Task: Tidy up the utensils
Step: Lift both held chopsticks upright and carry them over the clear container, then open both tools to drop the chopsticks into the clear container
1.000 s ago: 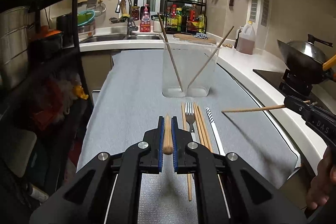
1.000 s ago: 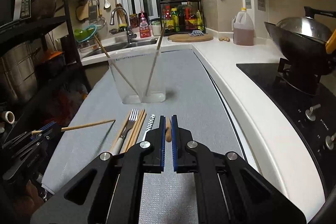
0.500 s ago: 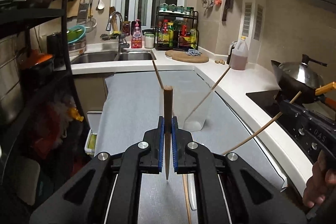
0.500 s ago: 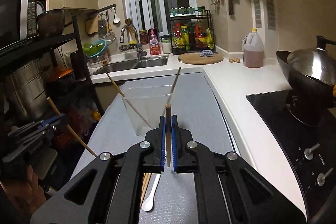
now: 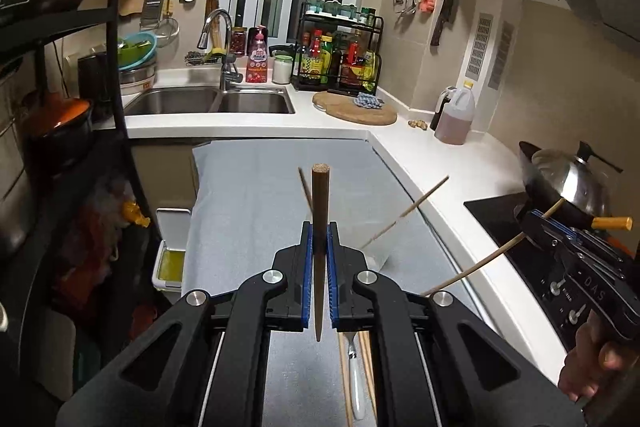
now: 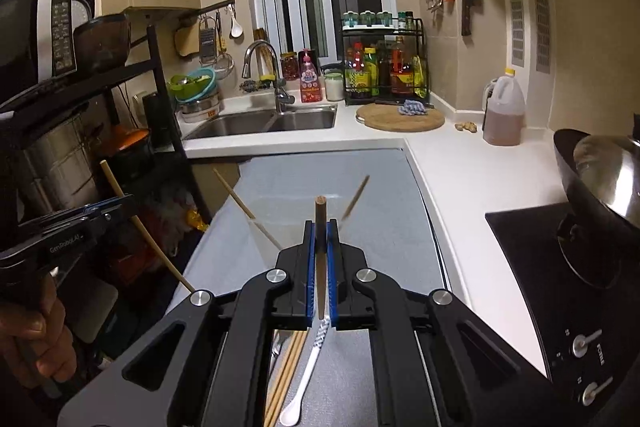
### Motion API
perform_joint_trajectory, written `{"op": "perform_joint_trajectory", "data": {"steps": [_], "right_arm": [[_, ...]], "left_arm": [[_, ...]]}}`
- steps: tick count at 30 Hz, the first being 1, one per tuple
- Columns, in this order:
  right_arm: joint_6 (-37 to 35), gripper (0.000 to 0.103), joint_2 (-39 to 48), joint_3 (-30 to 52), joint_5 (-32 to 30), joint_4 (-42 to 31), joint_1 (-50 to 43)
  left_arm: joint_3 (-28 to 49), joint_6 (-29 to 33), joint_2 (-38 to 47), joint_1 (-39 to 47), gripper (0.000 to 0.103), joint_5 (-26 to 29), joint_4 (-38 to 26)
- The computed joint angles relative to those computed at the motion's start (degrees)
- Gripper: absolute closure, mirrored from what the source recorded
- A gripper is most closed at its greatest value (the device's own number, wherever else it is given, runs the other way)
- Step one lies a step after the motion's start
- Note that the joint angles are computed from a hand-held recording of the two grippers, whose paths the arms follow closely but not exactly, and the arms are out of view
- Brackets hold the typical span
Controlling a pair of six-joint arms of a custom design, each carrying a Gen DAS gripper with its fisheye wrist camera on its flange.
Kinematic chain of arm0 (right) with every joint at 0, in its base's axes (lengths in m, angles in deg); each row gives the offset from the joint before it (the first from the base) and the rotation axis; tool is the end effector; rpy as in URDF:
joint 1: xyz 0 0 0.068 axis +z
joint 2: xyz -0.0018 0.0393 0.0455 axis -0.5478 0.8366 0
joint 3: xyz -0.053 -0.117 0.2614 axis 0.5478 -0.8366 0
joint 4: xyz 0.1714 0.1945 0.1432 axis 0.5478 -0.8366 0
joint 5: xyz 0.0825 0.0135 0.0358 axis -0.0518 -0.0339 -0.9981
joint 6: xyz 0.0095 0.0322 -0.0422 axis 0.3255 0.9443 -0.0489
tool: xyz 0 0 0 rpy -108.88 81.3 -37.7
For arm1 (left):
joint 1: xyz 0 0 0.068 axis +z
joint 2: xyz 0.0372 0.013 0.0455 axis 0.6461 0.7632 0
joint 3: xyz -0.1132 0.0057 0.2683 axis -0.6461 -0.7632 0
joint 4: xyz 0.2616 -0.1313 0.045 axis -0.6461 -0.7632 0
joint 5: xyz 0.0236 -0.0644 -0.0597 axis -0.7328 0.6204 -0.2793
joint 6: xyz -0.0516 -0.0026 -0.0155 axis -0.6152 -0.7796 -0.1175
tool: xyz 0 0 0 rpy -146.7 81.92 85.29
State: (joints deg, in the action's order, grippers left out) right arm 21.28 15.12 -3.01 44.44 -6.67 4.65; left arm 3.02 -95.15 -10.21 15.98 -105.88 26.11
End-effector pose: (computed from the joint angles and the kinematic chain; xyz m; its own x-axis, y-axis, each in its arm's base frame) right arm 0.2883 0.2188 0.4005 -0.4677 -0.1265 -0.8748 -0.4480 0.8871 0.1113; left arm 0.2231 -0.0853 0.4102 -0.5012 -0.2160 -0.8380 -0.1483 0.9755 -0.1628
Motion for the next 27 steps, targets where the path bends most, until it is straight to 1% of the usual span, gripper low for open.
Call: {"op": "perform_joint_trajectory", "data": {"steps": [3, 7, 10, 14, 19, 21, 24, 27], "right_arm": [[-0.1, 0.098, 2.4, 5.2, -1.9, -0.9, -1.0], [-1.3, 0.098, 6.0, 12.7, -1.8, -1.2, -1.5], [-2.1, 0.098, 9.4, 18.2, -1.9, -1.6, -1.9], [-3.0, 0.098, 14.7, 25.1, -2.4, -1.9, -2.8], [-3.0, 0.098, 23.0, 33.5, -4.5, -4.6, -3.7], [-3.1, 0.098, 26.6, 36.7, -6.1, -6.7, -4.1], [-3.5, 0.098, 30.2, 39.2, -7.1, -8.9, -4.4], [-2.7, 0.097, 31.9, 39.3, -8.1, -9.6, -4.9]], "left_arm": [[4.3, 1.8, 2.5, 2.2, 0.096, 2.1, -0.3], [10.9, 4.6, 6.5, 4.8, 0.096, 4.4, 0.5], [15.8, 6.2, 10.3, 6.8, 0.096, 6.1, 2.1], [19.8, 7.1, 15.6, 8.9, 0.096, 7.9, 4.9], [22.5, 8.2, 22.5, 11.2, 0.096, 11.2, 6.4], [23.2, 8.6, 25.6, 12.3, 0.096, 13.8, 6.0], [23.8, 8.3, 29.2, 13.5, 0.096, 16.7, 5.0], [22.3, 8.5, 30.5, 13.8, 0.096, 17.5, 5.5]]}}
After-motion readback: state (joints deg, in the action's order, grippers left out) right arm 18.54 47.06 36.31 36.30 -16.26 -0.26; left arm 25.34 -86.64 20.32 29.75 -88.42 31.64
